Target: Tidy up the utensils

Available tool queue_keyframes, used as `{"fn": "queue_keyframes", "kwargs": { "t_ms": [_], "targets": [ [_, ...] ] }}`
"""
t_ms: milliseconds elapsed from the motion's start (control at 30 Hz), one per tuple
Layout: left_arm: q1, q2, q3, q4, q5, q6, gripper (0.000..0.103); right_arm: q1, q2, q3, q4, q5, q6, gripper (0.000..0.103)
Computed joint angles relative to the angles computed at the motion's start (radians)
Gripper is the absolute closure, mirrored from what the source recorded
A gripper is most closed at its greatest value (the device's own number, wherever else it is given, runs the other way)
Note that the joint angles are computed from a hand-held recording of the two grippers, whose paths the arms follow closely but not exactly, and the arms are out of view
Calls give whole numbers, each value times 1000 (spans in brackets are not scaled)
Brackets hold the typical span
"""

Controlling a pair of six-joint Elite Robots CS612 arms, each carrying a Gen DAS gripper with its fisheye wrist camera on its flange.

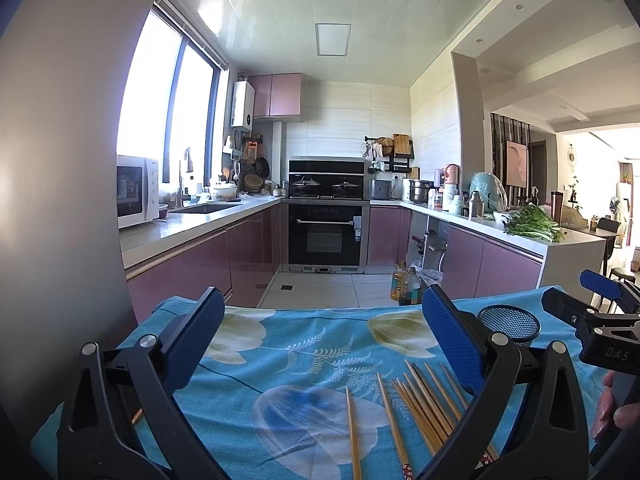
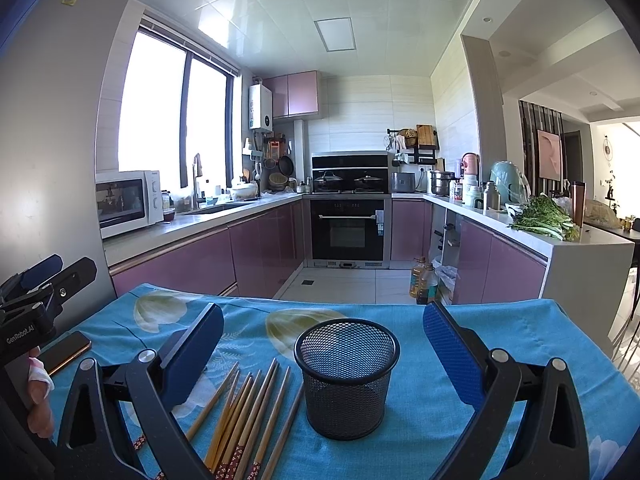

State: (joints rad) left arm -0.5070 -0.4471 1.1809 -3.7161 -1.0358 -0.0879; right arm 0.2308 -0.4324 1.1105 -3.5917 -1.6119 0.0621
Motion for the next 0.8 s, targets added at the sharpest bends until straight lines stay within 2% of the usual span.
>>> {"fn": "queue_keyframes", "kwargs": {
  "t_ms": [800],
  "targets": [
    [1, -2, 4, 0, 0, -1, 5, 0, 2, -2, 6, -2, 7, 6]
  ]
}}
